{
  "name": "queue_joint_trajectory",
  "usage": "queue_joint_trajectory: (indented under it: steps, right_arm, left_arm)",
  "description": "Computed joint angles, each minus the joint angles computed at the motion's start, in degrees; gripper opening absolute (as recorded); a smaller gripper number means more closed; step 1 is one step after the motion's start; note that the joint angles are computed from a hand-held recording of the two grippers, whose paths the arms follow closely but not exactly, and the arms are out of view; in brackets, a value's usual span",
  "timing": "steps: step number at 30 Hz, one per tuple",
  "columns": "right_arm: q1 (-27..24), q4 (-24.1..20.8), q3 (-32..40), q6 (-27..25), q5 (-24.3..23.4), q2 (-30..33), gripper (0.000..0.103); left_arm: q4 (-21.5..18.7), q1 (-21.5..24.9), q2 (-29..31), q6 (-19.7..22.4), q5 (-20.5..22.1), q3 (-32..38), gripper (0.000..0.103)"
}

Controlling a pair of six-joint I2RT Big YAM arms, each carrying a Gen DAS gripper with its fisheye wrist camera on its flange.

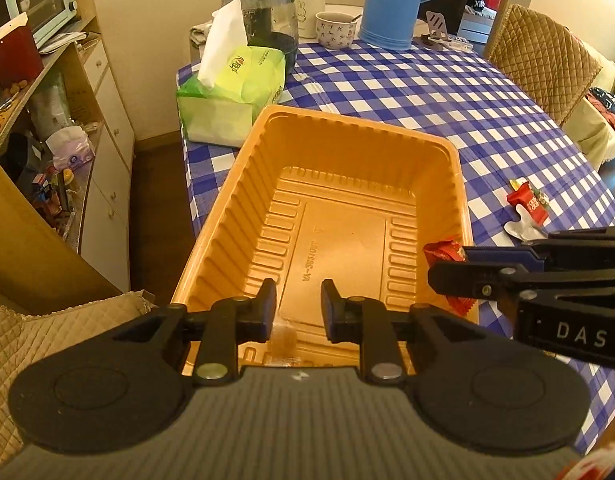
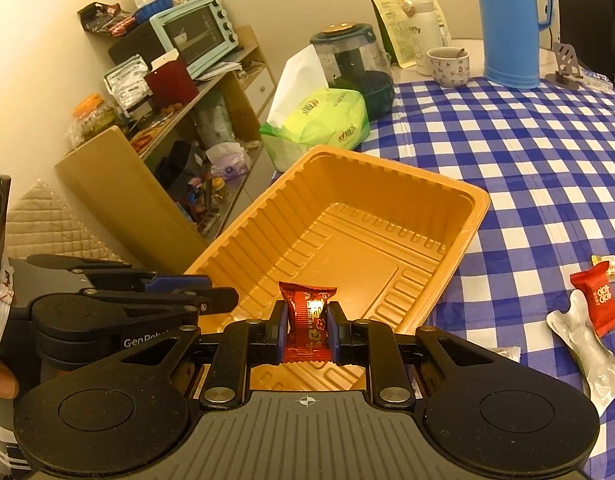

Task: Organize snacks
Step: 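Carry the red candy in the right tool while the left tool carries the cookie packet over the orange tray, then open the left tool to drop the cookie packet while the right tool drops the red candy into the tray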

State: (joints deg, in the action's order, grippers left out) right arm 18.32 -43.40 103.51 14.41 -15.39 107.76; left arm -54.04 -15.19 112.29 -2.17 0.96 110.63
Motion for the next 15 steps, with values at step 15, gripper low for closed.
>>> queue_joint_trajectory:
  steps: [15]
  right_arm:
    - [0.84,-0.98,2.1,0.58,0.54,2.11,0.021]
  left_arm:
    - [0.28,1.23,-2.08,0.55,1.31,-2.94,0.031]
